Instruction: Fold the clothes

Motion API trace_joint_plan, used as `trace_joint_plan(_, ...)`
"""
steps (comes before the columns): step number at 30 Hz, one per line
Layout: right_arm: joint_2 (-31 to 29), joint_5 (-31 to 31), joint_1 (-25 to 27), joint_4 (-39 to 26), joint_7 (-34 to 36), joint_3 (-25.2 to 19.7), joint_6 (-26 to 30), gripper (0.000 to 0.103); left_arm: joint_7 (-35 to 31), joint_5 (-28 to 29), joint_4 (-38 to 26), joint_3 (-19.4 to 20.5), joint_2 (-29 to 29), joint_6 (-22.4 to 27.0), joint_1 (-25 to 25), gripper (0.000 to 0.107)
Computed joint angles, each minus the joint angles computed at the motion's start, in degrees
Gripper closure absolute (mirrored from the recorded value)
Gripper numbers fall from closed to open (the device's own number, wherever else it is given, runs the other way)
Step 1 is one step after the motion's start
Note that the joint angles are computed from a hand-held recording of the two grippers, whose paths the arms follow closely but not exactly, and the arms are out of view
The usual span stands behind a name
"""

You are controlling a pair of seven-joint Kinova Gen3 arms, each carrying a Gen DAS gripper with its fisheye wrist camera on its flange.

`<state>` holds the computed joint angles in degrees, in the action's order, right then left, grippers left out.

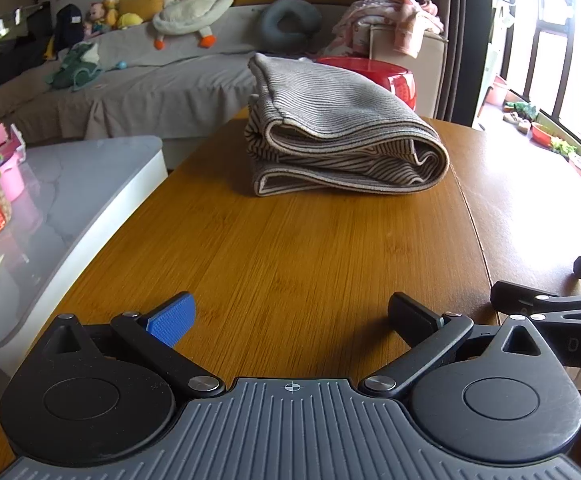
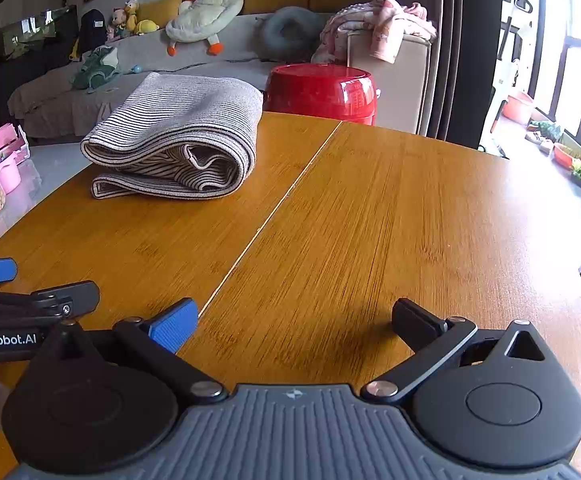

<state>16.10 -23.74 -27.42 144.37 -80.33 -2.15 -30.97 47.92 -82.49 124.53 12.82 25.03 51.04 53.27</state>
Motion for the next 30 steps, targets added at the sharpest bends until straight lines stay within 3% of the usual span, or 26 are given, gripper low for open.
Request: trace_joint_plan(30,0.0,-0.1,-0.1,0.3,-0.1,-0.2,-0.6,0.000,-0.2,0.1,0.1,0.1,-0.2,-0.2,-0.1,0.004)
